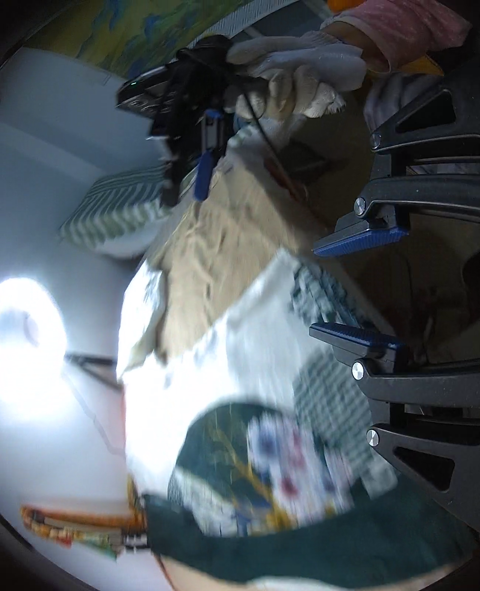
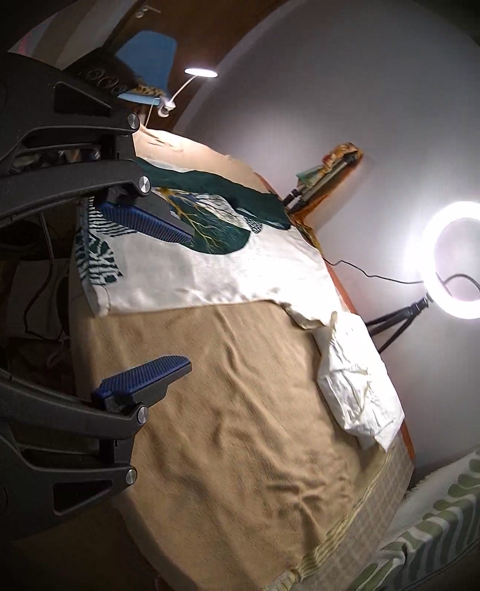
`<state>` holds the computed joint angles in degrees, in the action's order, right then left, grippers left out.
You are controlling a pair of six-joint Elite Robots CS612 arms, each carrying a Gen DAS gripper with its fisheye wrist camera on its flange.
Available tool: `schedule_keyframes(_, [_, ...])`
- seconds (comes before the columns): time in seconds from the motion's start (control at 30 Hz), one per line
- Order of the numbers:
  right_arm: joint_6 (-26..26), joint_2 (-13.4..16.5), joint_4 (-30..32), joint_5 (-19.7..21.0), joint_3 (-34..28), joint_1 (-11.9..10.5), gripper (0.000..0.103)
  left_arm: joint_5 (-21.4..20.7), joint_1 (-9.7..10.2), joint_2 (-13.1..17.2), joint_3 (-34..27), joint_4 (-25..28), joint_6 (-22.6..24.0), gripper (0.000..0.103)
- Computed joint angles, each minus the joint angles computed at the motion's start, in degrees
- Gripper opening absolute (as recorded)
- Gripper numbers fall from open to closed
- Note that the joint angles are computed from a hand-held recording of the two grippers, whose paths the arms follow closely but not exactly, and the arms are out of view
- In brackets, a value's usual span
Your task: Fold small clothes
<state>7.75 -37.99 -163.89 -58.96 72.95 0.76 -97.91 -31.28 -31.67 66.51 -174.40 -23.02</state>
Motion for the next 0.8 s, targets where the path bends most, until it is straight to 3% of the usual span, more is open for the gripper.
schedule_keyframes(0.1, [-0.5,0.8,1.5,0.9,-1.8,-0.8,0.067,0.9,-0.97,2.3,-4.9,3.9,2.6,0.038])
schedule_keyframes(0.43, [-4.8,3.2,7.0,-1.6,-7.4,-2.3,0.067,7.0,-2.75,7.3,-15.5,16.6,9.1,0.039])
schedule_keyframes(0.6, [-5.1,6.1,11.3,0.8,-13.3,-2.5,0.067,8.6,-3.04,8.7,-18.1,19.9,9.2,0.039])
schedule_keyframes(0.67, [-5.0,7.6,13.1,2.5,-16.0,-2.3,0.067,8.7,-2.86,9.1,-18.4,18.9,8.0,0.028])
schedule_keyframes(0.7, [-4.8,8.5,14.2,3.5,-17.6,-2.2,0.067,8.6,-2.71,9.3,-18.6,18.6,7.2,0.013])
schedule_keyframes(0.73, [-4.5,9.5,15.2,4.4,-19.3,-2.1,0.067,7.8,-2.41,9.7,-19.3,18.6,6.4,0.004])
schedule_keyframes(0.8, [-3.9,12.0,18.4,6.3,-23.8,-1.7,0.067,4.3,-1.53,10.0,-19.7,17.7,3.2,0.0])
